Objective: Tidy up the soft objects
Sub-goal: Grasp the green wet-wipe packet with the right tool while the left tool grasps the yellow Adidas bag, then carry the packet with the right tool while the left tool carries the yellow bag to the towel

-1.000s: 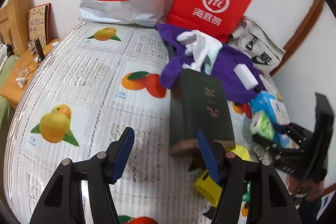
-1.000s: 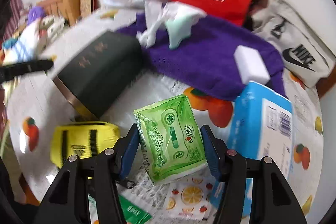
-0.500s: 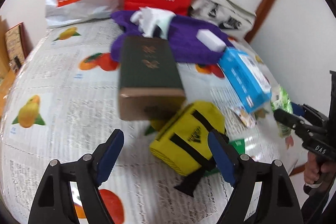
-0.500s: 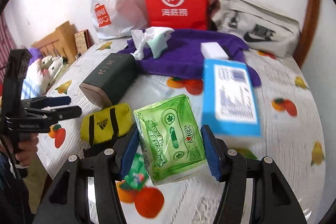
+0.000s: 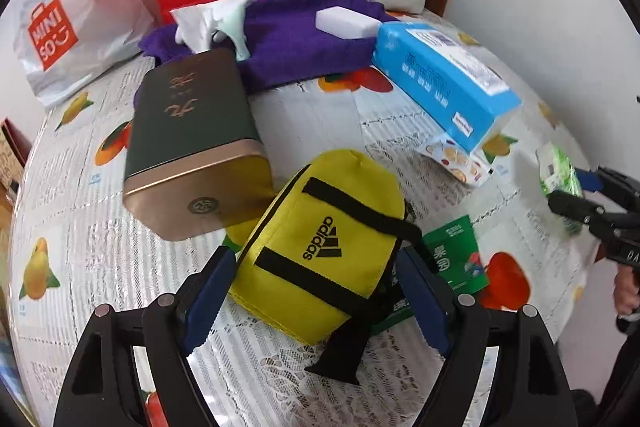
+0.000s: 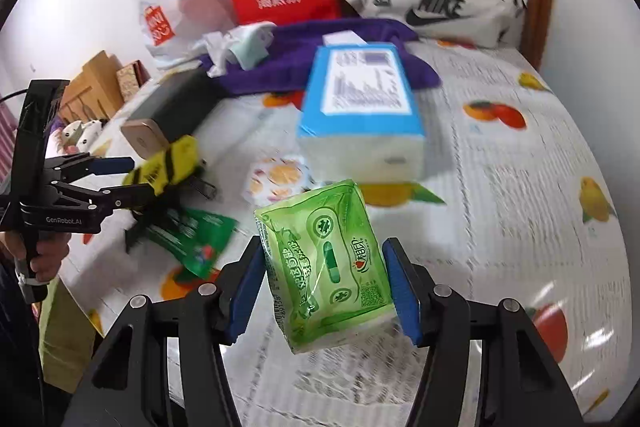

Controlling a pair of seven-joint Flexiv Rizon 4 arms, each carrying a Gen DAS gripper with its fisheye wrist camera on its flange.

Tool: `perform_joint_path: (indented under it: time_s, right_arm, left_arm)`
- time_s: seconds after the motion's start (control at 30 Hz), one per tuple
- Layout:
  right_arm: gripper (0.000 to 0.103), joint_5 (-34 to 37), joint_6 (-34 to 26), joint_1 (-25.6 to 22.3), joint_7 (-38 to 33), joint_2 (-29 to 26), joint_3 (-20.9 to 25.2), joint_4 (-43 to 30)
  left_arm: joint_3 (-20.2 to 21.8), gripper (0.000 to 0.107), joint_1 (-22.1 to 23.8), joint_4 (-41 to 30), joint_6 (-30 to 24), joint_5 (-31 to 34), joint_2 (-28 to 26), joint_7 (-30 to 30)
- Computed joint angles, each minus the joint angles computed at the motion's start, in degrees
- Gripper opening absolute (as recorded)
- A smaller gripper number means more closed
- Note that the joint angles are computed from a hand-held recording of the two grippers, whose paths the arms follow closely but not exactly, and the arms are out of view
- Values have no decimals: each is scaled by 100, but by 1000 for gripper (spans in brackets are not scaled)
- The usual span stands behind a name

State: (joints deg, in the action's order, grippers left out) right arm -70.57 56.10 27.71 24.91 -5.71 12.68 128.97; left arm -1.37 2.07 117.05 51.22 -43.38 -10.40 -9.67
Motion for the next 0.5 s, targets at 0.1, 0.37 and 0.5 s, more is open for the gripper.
perform_joint_path:
  time_s: [0.1,0.37,0.5]
  right_arm:
    - [59,-54,143,-60,196,3,-27,135]
    - [59,-454,440,-169,557,-102,-130,220]
    - [59,-695,596,-243,799,-116,-169,254]
  left_arm:
    - [-28,83,-42,50,148,33,-27,97]
    - [-65,86,-18,-90,94,182,-186,-160]
    - [-135,76,-46,49,318,-64,-134,123]
